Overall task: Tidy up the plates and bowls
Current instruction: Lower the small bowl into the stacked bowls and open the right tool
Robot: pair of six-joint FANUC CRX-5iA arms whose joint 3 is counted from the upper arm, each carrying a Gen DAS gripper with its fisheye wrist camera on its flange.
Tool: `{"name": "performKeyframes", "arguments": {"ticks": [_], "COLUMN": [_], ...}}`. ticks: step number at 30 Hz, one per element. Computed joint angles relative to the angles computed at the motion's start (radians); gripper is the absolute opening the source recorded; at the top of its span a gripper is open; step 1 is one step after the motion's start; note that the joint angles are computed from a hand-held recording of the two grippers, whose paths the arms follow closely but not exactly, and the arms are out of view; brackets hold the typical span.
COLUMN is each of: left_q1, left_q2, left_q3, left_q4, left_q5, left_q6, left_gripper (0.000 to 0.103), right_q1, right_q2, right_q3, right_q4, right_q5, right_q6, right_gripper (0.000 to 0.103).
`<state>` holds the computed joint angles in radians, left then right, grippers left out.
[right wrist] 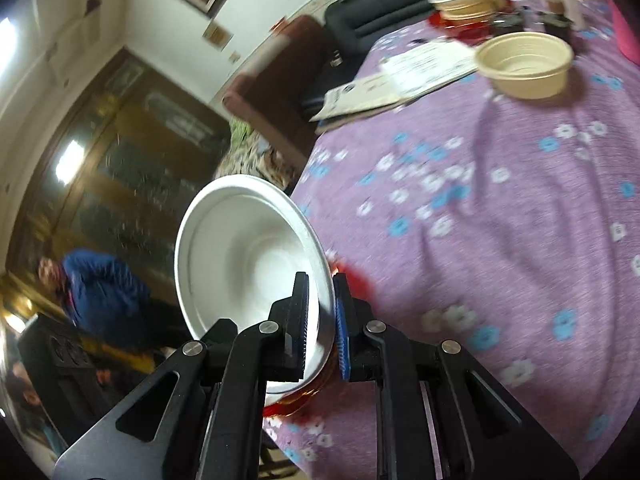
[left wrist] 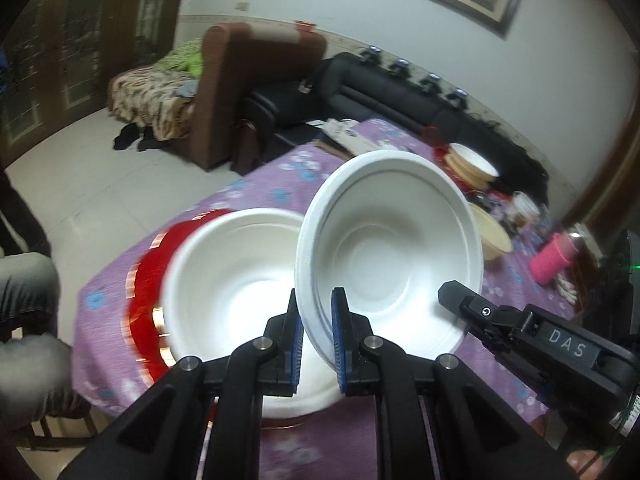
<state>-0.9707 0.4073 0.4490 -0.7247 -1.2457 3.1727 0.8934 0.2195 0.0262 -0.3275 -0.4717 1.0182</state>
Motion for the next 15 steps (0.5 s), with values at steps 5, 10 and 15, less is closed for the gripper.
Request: {"name": "performKeyframes", "arguments": {"ticks": [5,10,15], "left_q1": [0.017,0.050,0.046], "left_q2": [-0.034,-0.048,-0.042], "left_q3": [-0.072,-0.120,-0.111], "left_q4": [0.019,0.064,0.058], "left_q5": [0.010,0.046,-0.003], "left_q6": [0.029,0.028,0.011], "left_gripper": [0.012,0.015,0.016], "right_q1": [0.084,0.131,0.135], "right_q2": [0.043,0.086,0.089], "right_q3": [-0.007,-0.014,-0.006], "right_q4": [0.197,0.369,0.373], "right_q5": [0.011,0.005,-0.010], "right_q6": [-0.137,-0.242,-0.222], "right_gripper": [0.014,0.014,0.014]}}
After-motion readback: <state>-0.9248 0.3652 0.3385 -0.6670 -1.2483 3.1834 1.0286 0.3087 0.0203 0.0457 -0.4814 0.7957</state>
